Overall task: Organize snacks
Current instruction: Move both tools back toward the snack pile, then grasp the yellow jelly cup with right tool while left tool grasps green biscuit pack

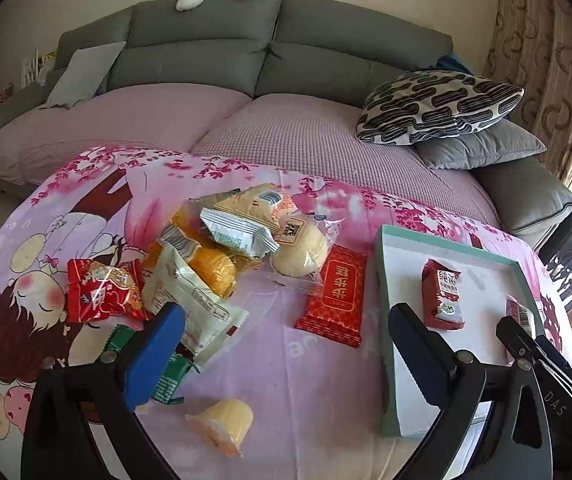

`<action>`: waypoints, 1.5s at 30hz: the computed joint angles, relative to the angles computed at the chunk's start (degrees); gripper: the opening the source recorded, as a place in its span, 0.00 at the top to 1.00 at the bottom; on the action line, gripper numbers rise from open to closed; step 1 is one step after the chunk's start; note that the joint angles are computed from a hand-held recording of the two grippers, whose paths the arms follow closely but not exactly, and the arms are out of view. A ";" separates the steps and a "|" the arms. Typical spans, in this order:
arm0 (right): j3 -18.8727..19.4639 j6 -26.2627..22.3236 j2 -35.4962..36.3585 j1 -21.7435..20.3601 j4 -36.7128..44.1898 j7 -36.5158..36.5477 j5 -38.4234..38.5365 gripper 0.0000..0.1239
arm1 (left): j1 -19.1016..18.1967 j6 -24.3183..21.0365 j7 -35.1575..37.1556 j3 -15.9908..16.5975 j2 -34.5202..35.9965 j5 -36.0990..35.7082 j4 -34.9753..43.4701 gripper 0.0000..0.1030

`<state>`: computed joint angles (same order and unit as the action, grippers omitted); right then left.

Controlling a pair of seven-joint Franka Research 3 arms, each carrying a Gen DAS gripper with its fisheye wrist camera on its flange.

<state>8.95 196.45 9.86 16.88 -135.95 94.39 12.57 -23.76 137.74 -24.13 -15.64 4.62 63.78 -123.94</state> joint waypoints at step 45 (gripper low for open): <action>11.41 -14.35 7.29 5.46 6.64 -9.73 -5.53 0.25 | 10.99 19.59 0.05 -0.86 -11.28 -14.25 -23.01 0.02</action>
